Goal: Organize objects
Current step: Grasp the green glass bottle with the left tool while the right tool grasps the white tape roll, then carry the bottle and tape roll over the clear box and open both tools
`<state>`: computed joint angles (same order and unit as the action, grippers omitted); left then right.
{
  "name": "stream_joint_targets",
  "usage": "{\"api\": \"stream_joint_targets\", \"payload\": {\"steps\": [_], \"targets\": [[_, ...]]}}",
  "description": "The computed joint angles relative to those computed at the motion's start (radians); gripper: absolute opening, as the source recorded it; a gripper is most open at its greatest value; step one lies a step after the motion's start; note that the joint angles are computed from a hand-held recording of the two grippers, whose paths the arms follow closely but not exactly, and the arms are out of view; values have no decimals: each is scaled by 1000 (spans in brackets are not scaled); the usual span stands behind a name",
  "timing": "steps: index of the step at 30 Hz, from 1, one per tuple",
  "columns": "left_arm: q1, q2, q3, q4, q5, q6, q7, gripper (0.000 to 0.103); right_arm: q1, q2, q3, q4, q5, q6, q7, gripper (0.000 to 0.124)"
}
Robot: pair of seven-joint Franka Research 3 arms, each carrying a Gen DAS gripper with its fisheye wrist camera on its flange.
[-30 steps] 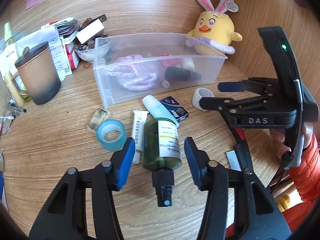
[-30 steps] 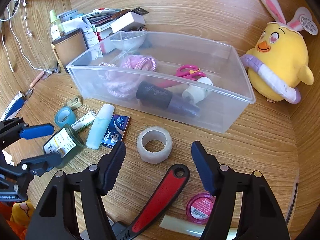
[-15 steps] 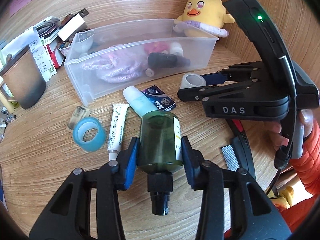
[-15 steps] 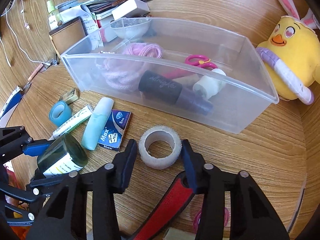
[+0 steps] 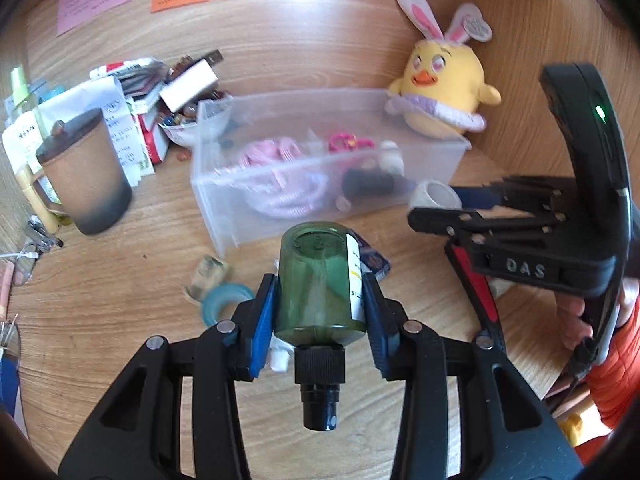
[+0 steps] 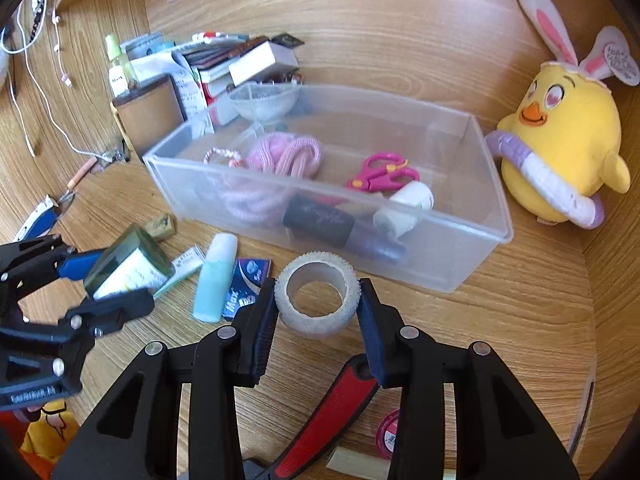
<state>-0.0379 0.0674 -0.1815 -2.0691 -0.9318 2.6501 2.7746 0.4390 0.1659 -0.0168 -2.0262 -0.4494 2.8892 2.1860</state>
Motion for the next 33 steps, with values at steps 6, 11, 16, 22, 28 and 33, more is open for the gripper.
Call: {"api": "stream_joint_targets", "payload": {"steps": [6, 11, 16, 22, 28, 33], "targets": [[10, 33, -8, 80, -60, 54, -18, 41, 13, -23, -23, 0, -91, 47, 90, 36], [22, 71, -26, 149, -60, 86, -43, 41, 8, -34, -29, 15, -162, 75, 159, 36], [34, 113, -51, 211, -20, 106, -89, 41, 11, -36, -49, 47, -303, 81, 313, 36], [46, 148, -82, 264, 38, 113, -136, 41, -4, -15, -47, 96, -352, 83, 379, 36], [55, 194, -111, 324, 112, 107, -196, 41, -6, 19, -54, 159, -358, 36, 375, 36], [48, 264, -105, 409, 259, 59, -346, 41, -25, 72, -42, 214, -237, -1, 273, 36]]}}
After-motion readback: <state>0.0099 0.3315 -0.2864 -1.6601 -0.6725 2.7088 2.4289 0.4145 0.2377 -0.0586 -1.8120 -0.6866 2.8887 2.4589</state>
